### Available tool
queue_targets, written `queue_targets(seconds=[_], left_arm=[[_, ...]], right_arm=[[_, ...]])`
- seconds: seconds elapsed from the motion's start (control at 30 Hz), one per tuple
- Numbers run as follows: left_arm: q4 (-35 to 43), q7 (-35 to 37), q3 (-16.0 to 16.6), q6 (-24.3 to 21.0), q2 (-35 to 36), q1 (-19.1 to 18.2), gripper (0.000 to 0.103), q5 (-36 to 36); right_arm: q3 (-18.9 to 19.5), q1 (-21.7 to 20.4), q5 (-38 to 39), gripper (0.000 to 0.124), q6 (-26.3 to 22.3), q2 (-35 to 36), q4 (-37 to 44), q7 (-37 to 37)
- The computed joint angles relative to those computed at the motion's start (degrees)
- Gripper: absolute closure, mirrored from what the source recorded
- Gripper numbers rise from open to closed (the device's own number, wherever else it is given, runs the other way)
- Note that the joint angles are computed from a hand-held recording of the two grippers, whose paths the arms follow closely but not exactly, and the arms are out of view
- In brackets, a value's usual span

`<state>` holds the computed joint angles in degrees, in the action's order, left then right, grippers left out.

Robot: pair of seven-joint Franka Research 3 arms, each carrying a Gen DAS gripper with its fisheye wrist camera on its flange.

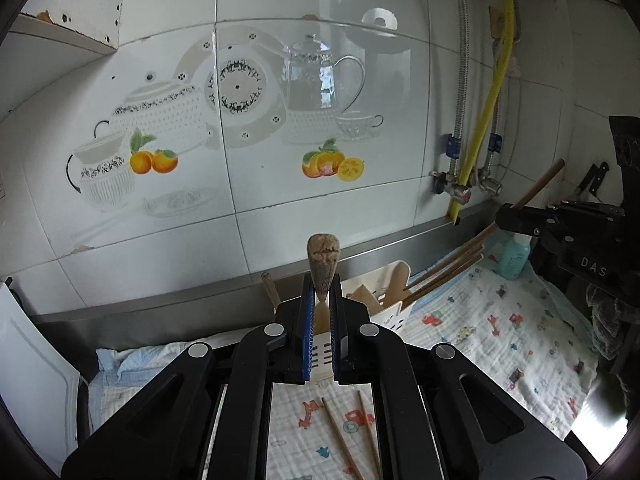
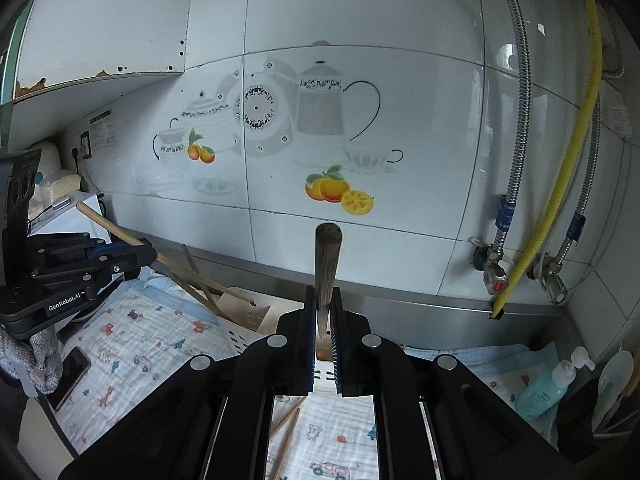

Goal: Organize utensils
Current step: 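Lift the held chopsticks and lower them into the white holder with both tools, then open the left tool releasing its chopstick while the right tool releases its own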

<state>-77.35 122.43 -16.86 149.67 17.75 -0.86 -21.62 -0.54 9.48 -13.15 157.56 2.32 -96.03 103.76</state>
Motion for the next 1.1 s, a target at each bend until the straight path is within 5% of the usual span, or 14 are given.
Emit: queue_targets(seconds=[0.43, 0.83, 1.1], left_arm=[[10.9, -7.8, 0.9, -7.9, 8.8, -1.9, 0.096, 8.3], [9.1, -6.3, -1.1, -5.5, 7.6, 0.0, 0.094, 4.9], [-1.8, -0.2, -2.3, 0.2, -0.4, 2.7, 0.086, -3.1]], right_arm=[[-1.5, 1.2, 4.3, 0.117, -4.2, 6.8, 5.1, -2.3], [-2.8, 1.5, 4.6, 0.114, -1.9, 7.1, 4.0, -1.1], [-2.4, 1.6, -3.6, 0.104, 2.2, 0.7, -3.7, 5.1]])
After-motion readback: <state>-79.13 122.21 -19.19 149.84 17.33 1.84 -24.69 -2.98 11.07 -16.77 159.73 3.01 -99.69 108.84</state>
